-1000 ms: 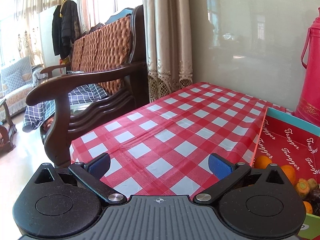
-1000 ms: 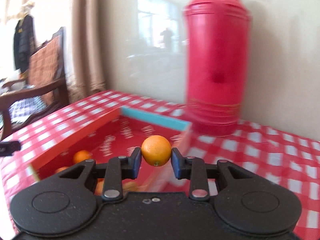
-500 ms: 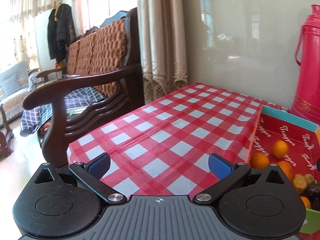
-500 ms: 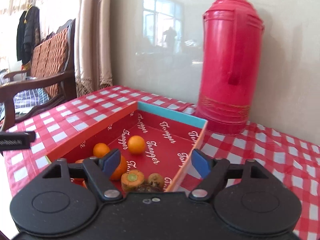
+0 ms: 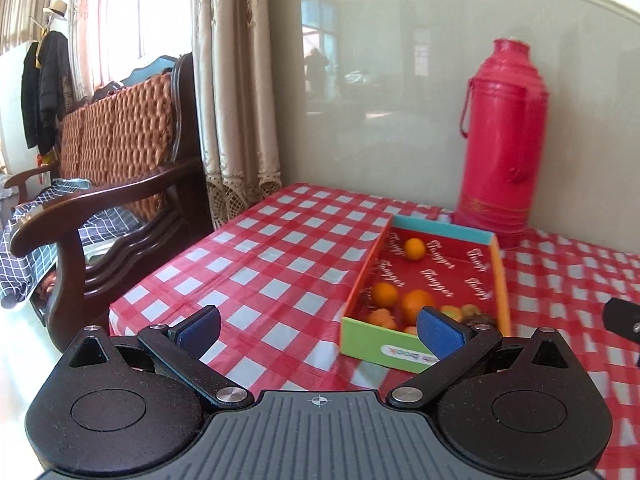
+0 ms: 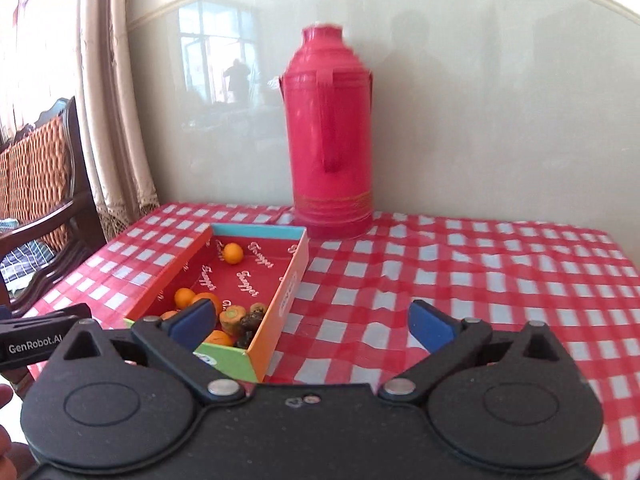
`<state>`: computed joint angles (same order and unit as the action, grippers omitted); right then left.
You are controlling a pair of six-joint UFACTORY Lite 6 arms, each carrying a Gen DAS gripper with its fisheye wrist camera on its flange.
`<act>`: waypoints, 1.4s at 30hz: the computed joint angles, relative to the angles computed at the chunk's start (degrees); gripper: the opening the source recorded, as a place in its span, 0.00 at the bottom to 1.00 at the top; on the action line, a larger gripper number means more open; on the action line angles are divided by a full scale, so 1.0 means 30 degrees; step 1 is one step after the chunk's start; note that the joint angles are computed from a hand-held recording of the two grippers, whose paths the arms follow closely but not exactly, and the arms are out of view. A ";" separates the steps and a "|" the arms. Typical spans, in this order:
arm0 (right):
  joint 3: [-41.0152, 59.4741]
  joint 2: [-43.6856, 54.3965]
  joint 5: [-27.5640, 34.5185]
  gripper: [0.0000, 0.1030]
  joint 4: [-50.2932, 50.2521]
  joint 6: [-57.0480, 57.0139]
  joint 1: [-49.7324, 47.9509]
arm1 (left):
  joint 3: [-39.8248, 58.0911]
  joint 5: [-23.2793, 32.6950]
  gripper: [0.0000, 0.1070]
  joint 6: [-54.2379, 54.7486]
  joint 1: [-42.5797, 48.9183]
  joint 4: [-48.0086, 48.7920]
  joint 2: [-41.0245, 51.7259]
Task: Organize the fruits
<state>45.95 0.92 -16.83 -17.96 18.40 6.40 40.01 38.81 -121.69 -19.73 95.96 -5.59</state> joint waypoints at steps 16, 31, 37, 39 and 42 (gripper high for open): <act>-0.4461 -0.7178 0.1641 0.94 0.1657 -0.1411 0.0722 | -0.1630 0.3986 0.96 0.5329 -0.4692 -0.5190 -0.5920; -0.4373 -0.6689 0.1505 0.94 0.3968 -0.3423 0.1503 | -0.1677 0.3968 0.96 0.4747 -0.4524 -0.4806 -0.5233; -0.4390 -0.6669 0.1486 0.94 0.4661 -0.4156 0.1615 | -0.1724 0.3329 0.96 0.4489 -0.4161 -0.4594 -0.5148; -0.4412 -0.6648 0.1392 0.94 0.4862 -0.4304 0.1611 | -0.1749 0.3189 0.96 0.4423 -0.4171 -0.4543 -0.5131; -0.4441 -0.6561 0.1343 0.94 0.4680 -0.4086 0.1527 | -0.1688 0.3167 0.96 0.4315 -0.4338 -0.4453 -0.4907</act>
